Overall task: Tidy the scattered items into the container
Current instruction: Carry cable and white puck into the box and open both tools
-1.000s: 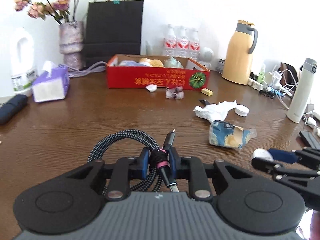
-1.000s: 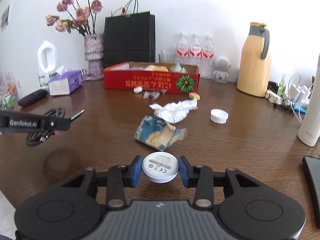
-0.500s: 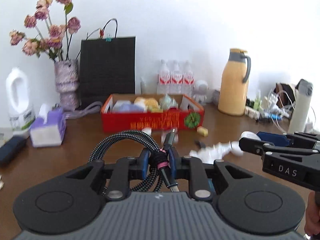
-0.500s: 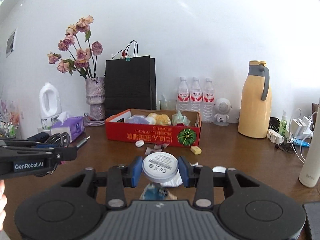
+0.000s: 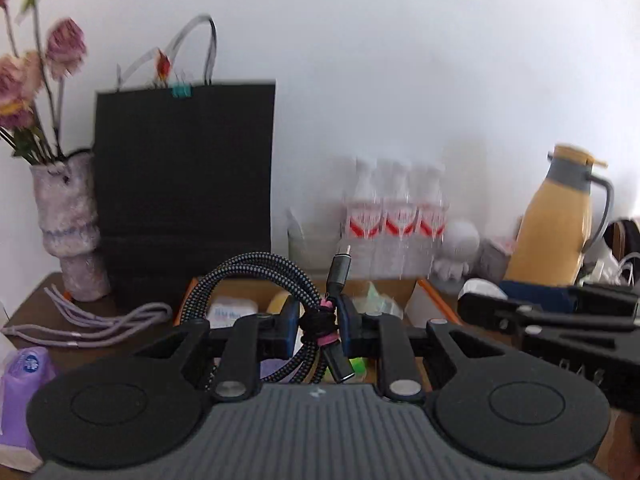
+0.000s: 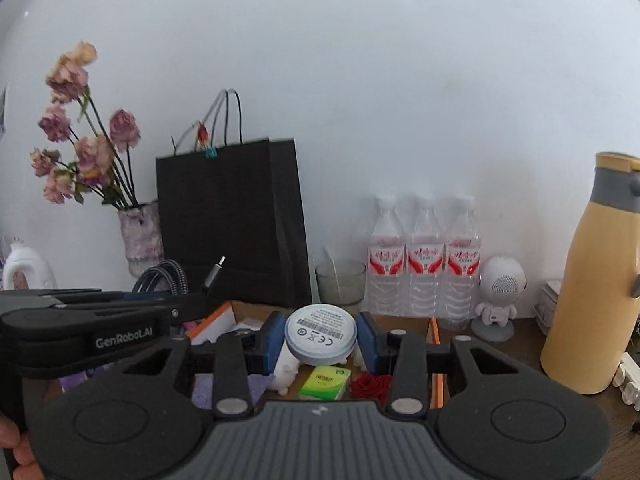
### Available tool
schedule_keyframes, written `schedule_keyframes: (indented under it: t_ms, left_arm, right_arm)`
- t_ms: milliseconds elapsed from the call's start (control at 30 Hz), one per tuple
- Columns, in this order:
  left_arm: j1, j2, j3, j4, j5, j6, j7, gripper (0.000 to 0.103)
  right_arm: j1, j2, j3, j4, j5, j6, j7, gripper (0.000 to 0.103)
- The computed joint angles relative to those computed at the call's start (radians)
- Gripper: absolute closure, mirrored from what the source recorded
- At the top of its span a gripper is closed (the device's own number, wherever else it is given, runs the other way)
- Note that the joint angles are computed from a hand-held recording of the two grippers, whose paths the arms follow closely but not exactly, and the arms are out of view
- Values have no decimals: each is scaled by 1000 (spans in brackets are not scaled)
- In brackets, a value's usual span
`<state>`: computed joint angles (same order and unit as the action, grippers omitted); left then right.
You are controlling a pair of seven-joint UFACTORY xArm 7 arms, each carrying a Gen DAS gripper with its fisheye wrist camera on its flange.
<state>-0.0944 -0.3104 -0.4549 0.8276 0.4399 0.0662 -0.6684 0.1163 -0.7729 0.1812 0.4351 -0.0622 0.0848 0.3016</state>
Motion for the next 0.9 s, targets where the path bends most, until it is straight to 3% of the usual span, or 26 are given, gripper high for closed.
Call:
schedule_keyframes:
  t_ms: [33, 133, 233, 300, 433, 467, 600, 733, 833, 900]
  left_arm:
    - [-70, 68, 64, 53, -52, 71, 82, 82]
    - [-160, 238, 154, 220, -155, 283, 252, 82]
    - [-197, 365, 204, 345, -312, 417, 455, 82]
    - [-216, 431, 223, 416, -342, 501, 557, 82]
    - [-271, 503, 274, 493, -309, 596, 516, 76]
    - [-279, 511, 281, 502, -305, 610, 508, 69]
    - [-280, 495, 288, 491, -352, 631, 523, 63]
    - [-273, 453, 286, 492, -396, 684, 571, 63]
    - [-253, 377, 291, 487, -475, 699, 569, 62]
    - [-249, 324, 292, 480, -464, 704, 546, 55]
  right_arm:
    - [41, 64, -58, 68, 7, 96, -37, 65]
    - [122, 267, -187, 272, 95, 342, -142, 65]
    - [88, 429, -179, 406, 136, 488, -168, 65]
    - [67, 516, -149, 468, 120, 547, -179, 65]
    - [24, 649, -83, 558, -29, 626, -74, 65]
    - [23, 666, -80, 569, -49, 636, -52, 65]
    - [31, 699, -85, 609, -71, 695, -50, 63]
    - [34, 659, -74, 603, -177, 703, 7, 37]
    - [37, 598, -85, 606, -125, 739, -23, 37]
    - [36, 563, -95, 621, -60, 769, -32, 36]
